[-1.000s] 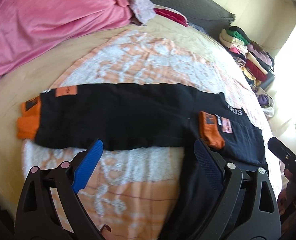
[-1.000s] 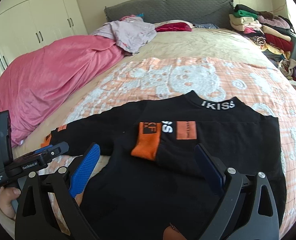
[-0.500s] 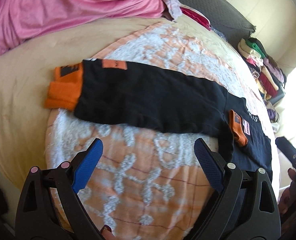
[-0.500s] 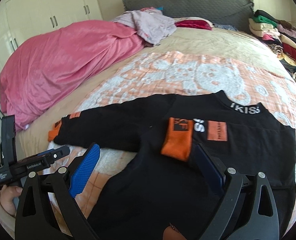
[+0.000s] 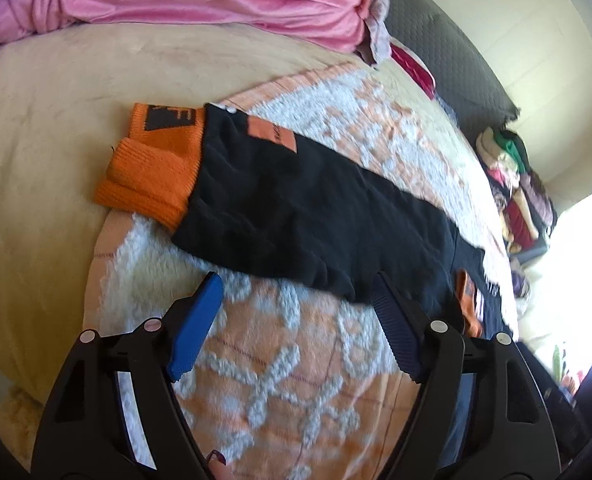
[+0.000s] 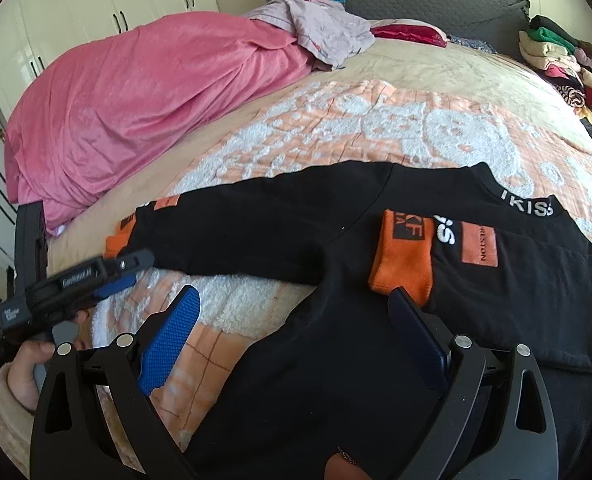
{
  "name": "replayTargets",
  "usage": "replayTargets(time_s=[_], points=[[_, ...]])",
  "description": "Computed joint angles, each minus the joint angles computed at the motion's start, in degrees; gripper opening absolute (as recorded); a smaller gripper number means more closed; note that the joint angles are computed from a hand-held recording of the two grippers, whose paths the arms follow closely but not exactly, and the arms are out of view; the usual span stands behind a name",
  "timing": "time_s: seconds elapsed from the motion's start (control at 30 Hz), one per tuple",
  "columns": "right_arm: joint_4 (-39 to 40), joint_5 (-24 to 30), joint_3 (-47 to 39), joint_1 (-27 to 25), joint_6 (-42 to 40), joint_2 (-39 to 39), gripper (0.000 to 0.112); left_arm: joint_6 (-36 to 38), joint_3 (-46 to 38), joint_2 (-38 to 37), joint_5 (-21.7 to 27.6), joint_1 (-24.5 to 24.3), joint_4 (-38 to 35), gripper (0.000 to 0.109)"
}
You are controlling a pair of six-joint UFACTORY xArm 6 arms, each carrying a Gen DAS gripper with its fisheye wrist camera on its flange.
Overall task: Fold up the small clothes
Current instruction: 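Move the left gripper to the other orange cuff and grasp it, then fold the held sleeve with the left gripper across the body toward the first cuff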
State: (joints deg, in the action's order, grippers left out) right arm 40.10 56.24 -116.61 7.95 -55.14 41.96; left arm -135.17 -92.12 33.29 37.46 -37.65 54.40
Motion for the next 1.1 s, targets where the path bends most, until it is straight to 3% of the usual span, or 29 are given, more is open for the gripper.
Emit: replayTargets(time_s=[0.2,0.33,0.43,0.5,0.57,0.8,1.1], points=[[0.1,0.1,-0.3,-0.6,1.2,0.4,0.094,-7.5,-0.6,0.8,3.4,0.8,3.7,0.068],[-0.2,0.3,-1.5,-1.2,2.3,1.2,0.094,-8.0,-2.0,1.6,6.7,1.1,3.2,0.057],[-0.6,0.6,-3.1,-1.6,3.7,2.4,0.094,-8.8,-1.7,1.4,7.3,1.8,3.7,0.037],[-0.6,0.7,-3.9,-1.9,4.3,3.0,0.094,-8.6,-1.4,1.2,7.4,2.3,3.5,0.013],[-0.7,0.8,-4.9,-2.1,4.9,3.7,0.094,-8.4,-1.3,1.1,7.5,2.6,3.7,0.006],[-1.3,0.8,-6.8,-2.9,6.7,5.3,0.094,-3.7,-5.7,1.2,9.9,1.0,7.5,0.003],[-0.8,0.6,-9.6,-5.7,9.2,6.8,0.094,7.3,-22.6,9.0,10.0,-1.1,9.0,0.003]])
